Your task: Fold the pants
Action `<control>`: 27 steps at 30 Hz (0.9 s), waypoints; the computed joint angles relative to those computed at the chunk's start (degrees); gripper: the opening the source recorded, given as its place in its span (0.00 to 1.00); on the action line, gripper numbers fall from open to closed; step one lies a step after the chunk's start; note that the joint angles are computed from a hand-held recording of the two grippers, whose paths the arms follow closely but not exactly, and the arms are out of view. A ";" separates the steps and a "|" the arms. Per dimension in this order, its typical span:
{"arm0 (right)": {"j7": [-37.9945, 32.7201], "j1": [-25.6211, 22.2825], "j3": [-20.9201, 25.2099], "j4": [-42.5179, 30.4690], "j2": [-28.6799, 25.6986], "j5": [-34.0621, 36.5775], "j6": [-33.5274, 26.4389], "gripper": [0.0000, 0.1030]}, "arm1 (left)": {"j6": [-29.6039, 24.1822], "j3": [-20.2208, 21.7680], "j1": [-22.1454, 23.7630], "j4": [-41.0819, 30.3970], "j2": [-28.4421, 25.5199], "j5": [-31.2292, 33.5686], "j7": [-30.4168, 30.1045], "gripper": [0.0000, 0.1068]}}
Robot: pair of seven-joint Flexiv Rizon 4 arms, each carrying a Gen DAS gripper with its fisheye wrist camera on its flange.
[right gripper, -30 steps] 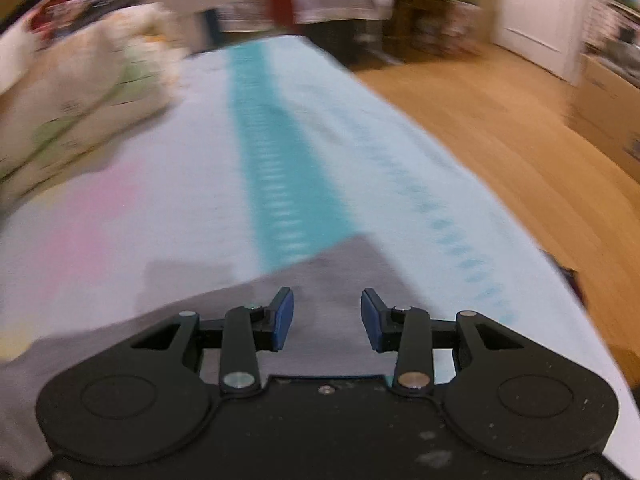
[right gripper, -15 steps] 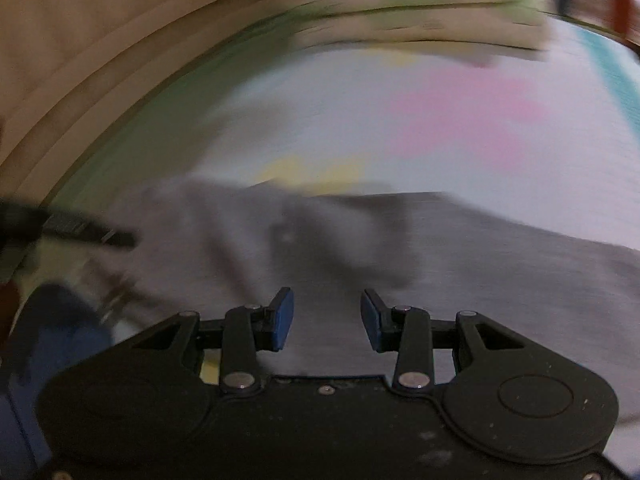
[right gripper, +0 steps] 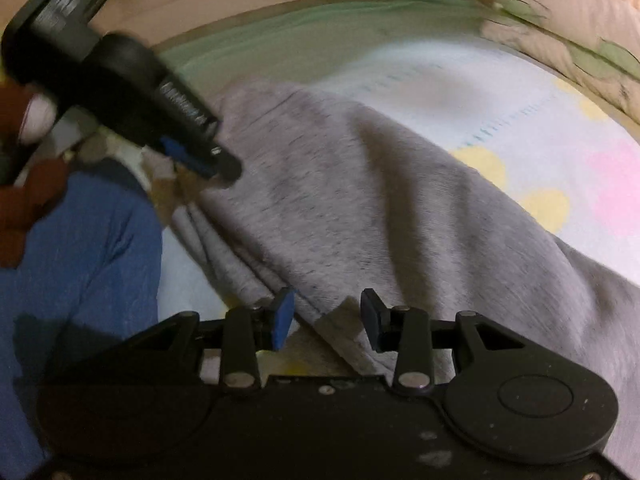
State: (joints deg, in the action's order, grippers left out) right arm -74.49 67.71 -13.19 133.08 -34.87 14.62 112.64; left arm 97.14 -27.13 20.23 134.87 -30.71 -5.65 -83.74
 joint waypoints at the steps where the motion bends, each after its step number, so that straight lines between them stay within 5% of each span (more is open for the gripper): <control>1: -0.76 -0.46 0.29 -0.16 -0.39 -0.83 0.28 0.39 | 0.37 -0.33 0.42 0.26 -0.01 0.21 0.12 0.23; 5: -3.89 1.56 -2.20 -1.47 -2.89 -2.22 -0.29 0.38 | 0.91 -0.93 1.14 0.69 0.00 0.58 -0.32 0.23; 6: -4.53 2.29 -3.18 -1.79 -3.72 -2.04 -0.10 0.33 | 1.26 -0.70 1.16 0.67 -0.19 0.83 -0.34 0.23; 8: -4.91 1.85 -2.93 -2.51 -4.30 -2.06 -0.26 0.03 | 1.85 -0.09 0.70 0.74 0.01 1.52 -0.40 0.23; 14: -2.62 -7.78 7.62 -2.37 -1.11 -5.76 0.28 0.04 | 3.33 1.27 -2.55 -0.52 0.62 3.72 0.58 0.23; 19: -1.54 -7.35 7.44 -3.13 -2.66 -6.05 -1.43 0.06 | 2.09 1.74 -6.76 -5.35 -3.09 4.06 2.18 0.23; 21: 0.43 -10.44 9.87 -3.46 -2.15 -6.64 -1.09 0.10 | 0.14 1.00 -7.02 -7.01 -5.03 3.45 3.25 0.23; 24: 0.89 -13.28 11.45 -1.76 -0.26 -7.22 1.28 0.15 | -5.69 6.20 -12.52 -9.40 -5.64 0.50 3.96 0.23; 27: 1.26 -17.71 13.38 0.21 1.94 -7.30 3.42 0.17 | -6.36 5.19 -11.74 -9.18 -5.76 -2.09 5.51 0.23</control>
State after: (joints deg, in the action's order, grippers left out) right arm -73.22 50.00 0.18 133.29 -32.93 7.33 116.06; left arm 90.78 -21.94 8.49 125.69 -36.47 -7.74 -78.23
